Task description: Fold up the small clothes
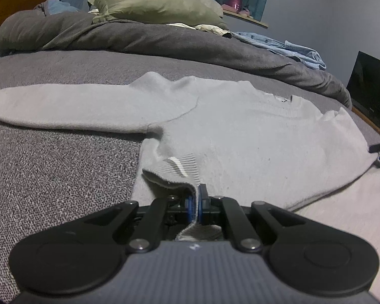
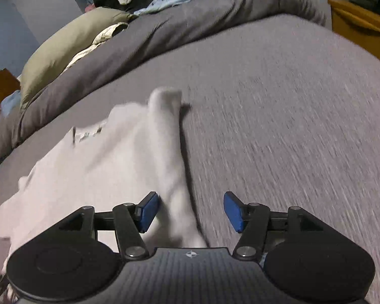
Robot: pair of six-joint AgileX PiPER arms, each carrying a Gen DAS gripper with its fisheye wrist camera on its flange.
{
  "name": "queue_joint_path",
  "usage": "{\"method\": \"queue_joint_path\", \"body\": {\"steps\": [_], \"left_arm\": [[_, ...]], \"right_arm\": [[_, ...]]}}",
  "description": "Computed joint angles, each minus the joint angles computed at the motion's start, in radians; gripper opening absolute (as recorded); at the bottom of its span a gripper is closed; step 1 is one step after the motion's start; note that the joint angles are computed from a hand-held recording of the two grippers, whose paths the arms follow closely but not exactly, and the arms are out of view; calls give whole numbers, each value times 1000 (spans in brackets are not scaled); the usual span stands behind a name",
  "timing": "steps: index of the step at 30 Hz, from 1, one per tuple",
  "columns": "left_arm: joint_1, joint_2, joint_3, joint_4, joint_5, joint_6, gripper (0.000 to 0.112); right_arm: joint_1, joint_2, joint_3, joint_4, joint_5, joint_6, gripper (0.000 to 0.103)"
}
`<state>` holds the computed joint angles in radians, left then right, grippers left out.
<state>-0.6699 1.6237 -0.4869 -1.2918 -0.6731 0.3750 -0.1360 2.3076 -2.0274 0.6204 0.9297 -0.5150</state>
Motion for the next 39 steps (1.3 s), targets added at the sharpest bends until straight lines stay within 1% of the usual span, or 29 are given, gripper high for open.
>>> {"method": "queue_joint_path", "body": {"steps": [2,3,4,5,6,7,8,9,11,13,14,15,16,17,18,19,20,21,22,23,25,30,32,34,35,36,37,38,39], "left_arm": [[-1,4,-11,-19,3,30,0],[-1,6,-16,-28,3,43,0],[-2,7,-20,-37,3,58,0],[-2,7,-23,-44,3,70,0],[-1,4,-27,-56,7,89,0],[-1,0,-28,-65,9,100,0],[-1,-7,-29,-78,12,110,0],[0,-19,-30,-92,17,115,0],[-4,-44,-27,-108,27,114,0],[-4,-60,-26,-95,45,116,0],[-6,-61,-27,-88,51,123,0],[-12,-58,-31,-95,45,140,0],[-11,-55,-32,-93,47,146,0],[-2,-56,-27,-76,57,130,0],[8,-56,-21,-54,66,107,0],[17,-55,-13,-28,71,80,0],[24,-52,-4,6,74,49,0],[25,-46,2,29,68,26,0],[23,-37,6,46,57,8,0],[18,-31,9,59,46,-8,0],[5,-21,12,63,21,-22,0],[12,4,11,102,7,-62,3],[24,13,17,146,6,-101,4],[39,20,31,207,4,-163,4],[46,22,36,229,4,-187,4],[52,23,38,243,6,-200,4],[55,23,38,248,7,-201,4],[57,22,38,251,8,-202,4],[61,22,37,256,12,-204,4]], "right_arm": [[-36,-27,51,41,35,-21,58],[-50,-53,106,65,24,-50,56],[-56,-65,131,79,13,-56,56],[-52,-73,145,86,1,-37,54],[-45,-75,149,94,-11,-12,41],[-36,-89,181,115,-23,-15,33],[-10,-102,197,97,-42,-14,25],[23,-131,236,39,-100,-21,18],[75,-207,349,-36,-233,-79,16],[73,-264,426,-52,-312,-55,14],[76,-291,455,-103,-344,0,9],[85,-309,483,-193,-390,91,0],[82,-317,501,-268,-416,165,0],[66,-308,500,-303,-402,217,0],[50,-296,482,-298,-361,228,3],[35,-299,481,-253,-361,199,9],[23,-318,512,-175,-400,130,31],[9,-322,518,-75,-406,30,49],[-5,-322,512,25,-387,-66,51],[-10,-310,489,107,-368,-136,51],[12,-278,434,160,-356,-172,51],[102,-124,172,96,-321,-35,72],[136,-40,33,18,-293,52,74],[162,88,-167,-74,-250,157,75],[172,148,-267,-120,-214,220,74],[168,187,-332,-152,-162,249,70],[170,208,-360,-166,-150,262,63],[164,209,-348,-143,-153,235,29],[159,192,-298,-80,-172,169,9]]}}
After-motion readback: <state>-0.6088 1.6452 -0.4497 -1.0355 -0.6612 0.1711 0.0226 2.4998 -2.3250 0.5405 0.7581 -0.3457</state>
